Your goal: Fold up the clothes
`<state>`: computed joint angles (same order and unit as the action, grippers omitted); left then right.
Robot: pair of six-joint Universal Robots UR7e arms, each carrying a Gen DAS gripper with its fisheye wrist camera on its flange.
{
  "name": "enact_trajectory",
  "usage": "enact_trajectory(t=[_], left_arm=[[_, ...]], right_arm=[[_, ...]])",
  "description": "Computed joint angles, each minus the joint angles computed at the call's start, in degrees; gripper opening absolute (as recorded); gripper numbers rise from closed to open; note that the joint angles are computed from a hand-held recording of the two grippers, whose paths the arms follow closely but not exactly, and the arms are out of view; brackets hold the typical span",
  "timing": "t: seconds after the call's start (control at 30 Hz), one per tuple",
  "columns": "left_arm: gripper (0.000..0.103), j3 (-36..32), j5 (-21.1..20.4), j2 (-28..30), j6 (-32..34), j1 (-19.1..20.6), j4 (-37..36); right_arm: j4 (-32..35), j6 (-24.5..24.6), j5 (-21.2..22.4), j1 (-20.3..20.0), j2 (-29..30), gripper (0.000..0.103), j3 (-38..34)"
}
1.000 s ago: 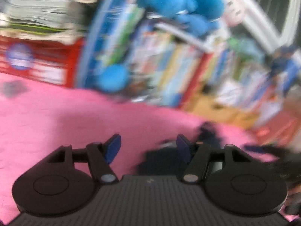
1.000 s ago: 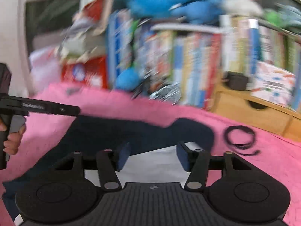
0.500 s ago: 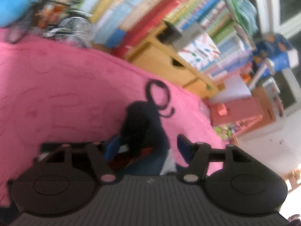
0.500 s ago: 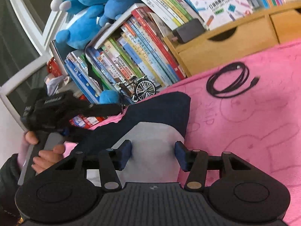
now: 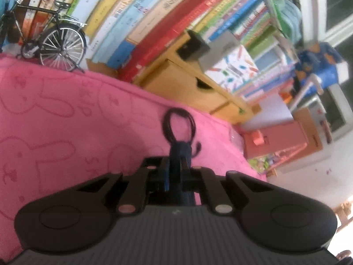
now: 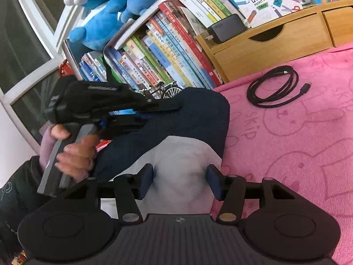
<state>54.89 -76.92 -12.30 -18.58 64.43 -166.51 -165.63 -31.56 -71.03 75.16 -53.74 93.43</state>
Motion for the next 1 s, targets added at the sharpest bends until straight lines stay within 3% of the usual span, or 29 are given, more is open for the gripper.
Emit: enact_trajectory(t=[0.17,0.23,0.3,0.37,0.4,0.43,0.53,0.67,0.77,0.9,1.0], left_arm=[[0.016,1.8,2.3,-1.2,1.3,-0.8,-2.0],[0.052,2.4,0.6,-2.0,1.2,-0.6,-0.1],[0.063,1.5,-0.9,-2.0,1.7,-0.4,3.8],[0.059,0.4,1.2,-1.4,2.8,-0.8,6.2],[0.033,-0.2,3.5,-0.8,2.9,-1.1,5.8],[0.016,-0.8,5.8,-0.2,2.5,-1.4,4.3],[0.010,-2.3,13.0,1.5,1.4,-2.4,-1.1],[0.011,6.3,24.5,-2.0,4.7,-5.8,-14.8],[0.018,17.9,34.4,-5.7,16.3,-11.0,-25.1],[0.024,31.1,43.1,-7.7,28.0,-17.9,-37.5],[0.030,39.8,45.8,-8.0,29.0,-22.2,-43.9]], right_arm=[[1.0,0.7,1.0,-0.4,-0.1,0.063,-0.3],[1.1,0.5,0.8,-0.3,-0.1,0.064,-0.3],[1.1,0.3,0.7,-0.2,-0.2,0.064,-0.3],[1.4,0.3,0.6,-0.2,-0.2,0.064,-0.4],[1.5,0.2,0.6,-0.2,-0.2,0.065,-0.5],[1.8,0.1,0.6,-0.2,-0.2,0.065,-0.6],[2.5,0.1,0.8,-0.2,-0.1,0.068,-0.8],[3.1,0.2,1.3,-0.3,-0.1,0.072,-1.0],[0.3,1.0,0.9,-0.3,-0.5,0.075,-0.1],[-10.2,-5.1,-3.1,1.4,-5.4,0.076,7.7],[-18.0,-13.8,-5.0,2.4,-11.0,0.085,16.2]])
